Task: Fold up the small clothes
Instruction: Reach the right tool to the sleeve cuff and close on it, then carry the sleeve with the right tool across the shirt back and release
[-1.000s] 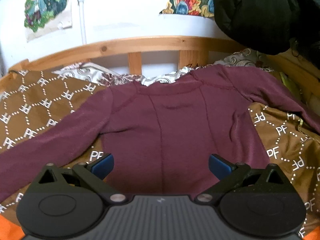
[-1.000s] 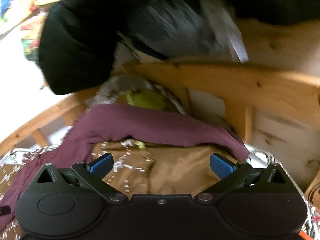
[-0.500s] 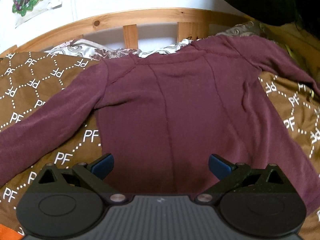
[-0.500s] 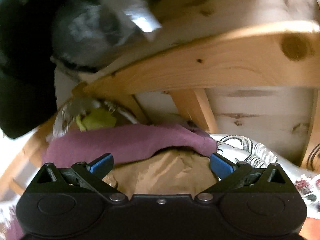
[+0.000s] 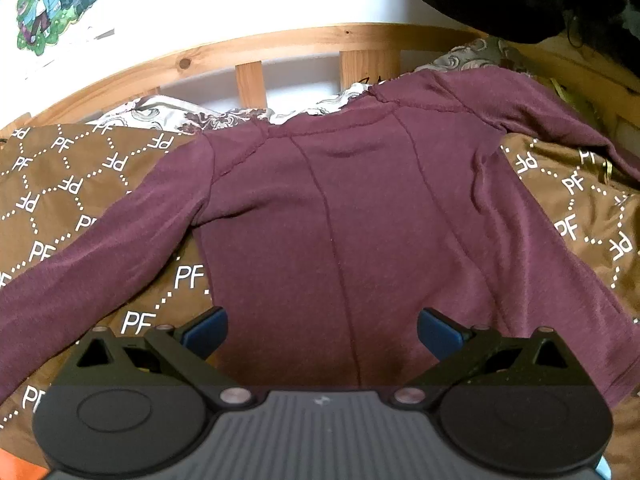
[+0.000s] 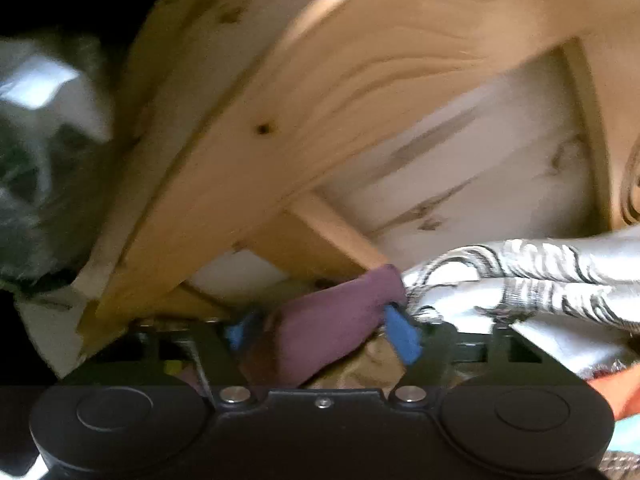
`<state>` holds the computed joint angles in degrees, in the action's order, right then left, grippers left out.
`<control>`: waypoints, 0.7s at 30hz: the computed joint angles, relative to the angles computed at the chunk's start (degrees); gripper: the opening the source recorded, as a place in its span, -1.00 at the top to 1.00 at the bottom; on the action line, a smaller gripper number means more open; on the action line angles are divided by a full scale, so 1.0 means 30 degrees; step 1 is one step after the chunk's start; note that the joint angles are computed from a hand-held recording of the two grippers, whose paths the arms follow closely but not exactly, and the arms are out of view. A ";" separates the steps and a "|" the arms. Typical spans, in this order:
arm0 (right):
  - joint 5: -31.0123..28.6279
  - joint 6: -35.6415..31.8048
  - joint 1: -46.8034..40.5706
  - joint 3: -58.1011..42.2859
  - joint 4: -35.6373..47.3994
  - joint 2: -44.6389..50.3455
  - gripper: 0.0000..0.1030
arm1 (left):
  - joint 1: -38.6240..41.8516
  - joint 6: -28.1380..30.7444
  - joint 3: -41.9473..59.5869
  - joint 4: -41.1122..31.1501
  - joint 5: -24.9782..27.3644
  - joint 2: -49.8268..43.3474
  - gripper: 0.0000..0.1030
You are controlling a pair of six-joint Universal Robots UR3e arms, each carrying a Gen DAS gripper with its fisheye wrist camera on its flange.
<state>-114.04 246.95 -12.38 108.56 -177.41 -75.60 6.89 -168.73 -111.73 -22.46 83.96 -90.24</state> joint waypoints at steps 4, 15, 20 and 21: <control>-0.1491 -0.0622 0.1026 -0.0078 -0.0786 0.0422 0.57 | 0.0356 0.0107 -0.0120 -0.0074 -0.0463 0.0286 -0.99; -0.4705 -1.8016 0.6898 -0.5900 -1.1664 0.5654 0.75 | 0.1745 0.0090 -0.0627 -0.0013 -0.1650 0.1263 -0.99; -0.0521 -2.4713 0.8265 -0.9054 -1.3241 0.7264 0.76 | 0.2422 -0.0492 -0.0235 0.0140 -0.1641 0.1014 -0.99; 0.0453 -2.5473 0.8461 -0.9014 -1.3231 0.7173 0.76 | 0.2640 -0.0712 -0.0184 0.0157 -0.1673 0.0951 -0.99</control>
<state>-112.68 170.53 13.01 81.52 -217.11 -54.08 14.81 -170.87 -112.28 -21.99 78.94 -87.38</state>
